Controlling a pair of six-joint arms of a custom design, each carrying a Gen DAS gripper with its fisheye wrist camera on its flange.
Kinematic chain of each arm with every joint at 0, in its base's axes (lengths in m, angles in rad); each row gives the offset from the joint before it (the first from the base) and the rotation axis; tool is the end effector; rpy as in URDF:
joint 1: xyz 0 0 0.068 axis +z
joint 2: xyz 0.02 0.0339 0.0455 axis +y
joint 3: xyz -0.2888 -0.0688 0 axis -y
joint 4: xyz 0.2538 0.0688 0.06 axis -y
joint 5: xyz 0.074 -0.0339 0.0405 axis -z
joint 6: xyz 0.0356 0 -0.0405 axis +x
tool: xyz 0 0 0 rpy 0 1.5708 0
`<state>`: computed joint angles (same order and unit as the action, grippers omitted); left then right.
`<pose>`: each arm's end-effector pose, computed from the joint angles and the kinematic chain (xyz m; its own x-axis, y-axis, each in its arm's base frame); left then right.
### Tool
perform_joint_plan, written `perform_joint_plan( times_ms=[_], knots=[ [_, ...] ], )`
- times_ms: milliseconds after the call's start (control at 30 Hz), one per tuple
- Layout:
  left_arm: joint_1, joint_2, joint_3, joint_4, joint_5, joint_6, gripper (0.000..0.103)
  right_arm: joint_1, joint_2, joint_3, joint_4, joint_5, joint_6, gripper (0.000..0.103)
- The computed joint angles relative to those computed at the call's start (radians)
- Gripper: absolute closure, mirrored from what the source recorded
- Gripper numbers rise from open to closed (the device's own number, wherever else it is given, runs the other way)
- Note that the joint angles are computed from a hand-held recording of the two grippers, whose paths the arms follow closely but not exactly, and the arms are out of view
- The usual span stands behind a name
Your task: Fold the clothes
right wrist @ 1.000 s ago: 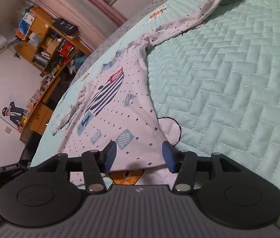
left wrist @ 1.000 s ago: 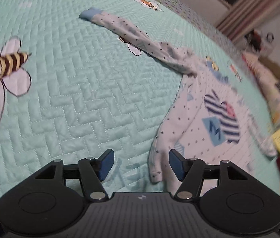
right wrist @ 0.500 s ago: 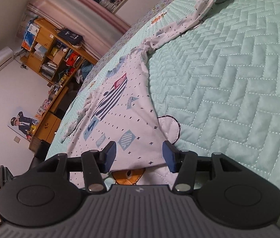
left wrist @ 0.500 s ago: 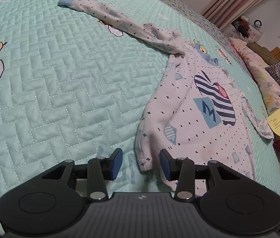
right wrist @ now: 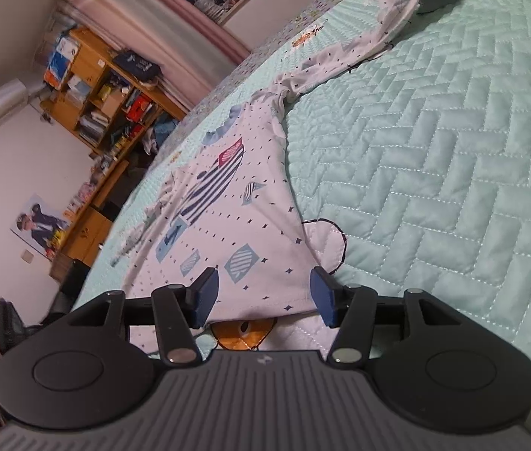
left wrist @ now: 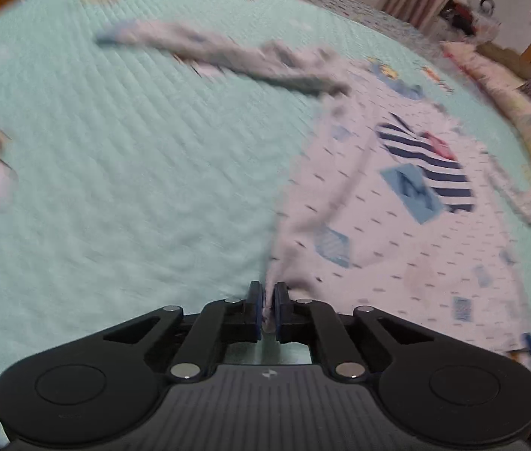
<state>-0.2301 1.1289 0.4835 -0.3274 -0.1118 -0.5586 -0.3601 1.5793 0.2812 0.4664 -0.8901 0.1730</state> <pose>0.1926 -0.0410 0.1794 -0.7701 -0.3606 -0.5263 -0.2861 0.9325 -0.2202 0.2096 -0.0494 0.1028 -0.7275 0.3897 -0.5647 -0.1451 0.7171 0.6817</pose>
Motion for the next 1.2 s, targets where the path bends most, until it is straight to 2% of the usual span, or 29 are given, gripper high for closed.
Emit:
perform_joint_plan(
  times_ms=[67, 167, 233, 367, 433, 500, 567, 600, 633, 667, 700, 767, 800, 833, 867, 900, 933, 967, 1000, 1100, 1133, 1200],
  knots=[
    [0.077, -0.057, 0.019, -0.057, 0.04, 0.089, 0.096, 0.023, -0.031, 0.002, -0.032, 0.035, -0.023, 0.047],
    [0.18, -0.075, 0.046, -0.136, 0.156, 0.197, 0.095, 0.052, -0.067, 0.006, -0.074, 0.078, -0.052, 0.044],
    [0.167, -0.064, 0.052, -0.182, 0.087, 0.197, 0.091, 0.058, -0.075, 0.012, -0.092, 0.088, -0.058, 0.044],
    [0.258, -0.14, -0.005, -0.168, 0.192, 0.187, 0.091, 0.054, -0.099, 0.04, -0.182, 0.093, -0.076, 0.043],
    [0.217, -0.182, -0.007, -0.158, 0.17, 0.168, 0.085, 0.066, -0.139, 0.071, -0.272, 0.117, -0.066, 0.042],
    [0.165, -0.193, 0.004, -0.11, 0.165, 0.138, 0.083, 0.086, -0.184, 0.097, -0.334, 0.136, -0.051, 0.042],
    [0.124, -0.123, 0.013, -0.007, 0.183, 0.096, 0.079, 0.118, -0.235, 0.112, -0.336, 0.127, -0.029, 0.04],
    [0.107, -0.087, 0.019, 0.046, 0.193, 0.077, 0.067, 0.139, -0.25, 0.121, -0.317, 0.112, -0.005, 0.038],
    [0.091, -0.052, 0.026, 0.098, 0.203, 0.06, 0.051, 0.157, -0.247, 0.126, -0.28, 0.094, 0.031, 0.032],
    [0.076, -0.015, 0.033, 0.15, 0.213, 0.043, 0.046, 0.174, -0.236, 0.13, -0.236, 0.075, 0.071, 0.023],
    [0.061, 0.024, 0.039, 0.2, 0.218, 0.029, 0.044, 0.191, -0.225, 0.134, -0.187, 0.057, 0.112, 0.02],
    [0.025, 0.136, 0.039, 0.255, 0.152, 0.03, 0.044, 0.214, -0.17, 0.141, -0.106, 0.043, 0.162, 0.019],
    [0.017, 0.189, 0.04, 0.252, 0.106, 0.013, 0.049, 0.214, -0.133, 0.142, -0.104, 0.061, 0.151, 0.019],
    [0.016, 0.195, 0.006, 0.286, 0.086, 0.004, 0.064, 0.21, -0.093, 0.143, -0.108, 0.085, 0.134, 0.019],
    [0.017, 0.199, -0.024, 0.313, 0.07, -0.003, 0.067, 0.208, -0.051, 0.145, -0.11, 0.11, 0.119, 0.019],
    [0.026, 0.168, -0.033, 0.289, 0.082, -0.003, 0.068, 0.194, -0.011, 0.139, -0.119, 0.139, 0.087, 0.025],
    [0.036, 0.136, -0.04, 0.262, 0.095, -0.003, 0.07, 0.169, 0.0, 0.113, -0.09, 0.129, 0.066, 0.036],
    [0.047, 0.105, -0.047, 0.235, 0.107, -0.002, 0.07, 0.139, 0.004, 0.082, -0.047, 0.101, 0.051, 0.042],
    [0.058, 0.075, -0.052, 0.208, 0.121, -0.003, 0.071, 0.108, 0.01, 0.053, -0.005, 0.072, 0.035, 0.044],
    [0.084, 0.035, -0.042, 0.161, 0.144, -0.021, 0.073, 0.104, -0.043, 0.052, -0.056, 0.086, 0.038, 0.041],
    [0.086, 0.021, -0.038, 0.148, 0.143, -0.026, 0.07, 0.112, -0.064, 0.06, -0.085, 0.1, 0.043, 0.038],
    [0.053, -0.024, -0.038, 0.147, 0.07, -0.036, 0.062, 0.126, -0.103, 0.078, -0.143, 0.128, 0.052, 0.029]
  ],
)
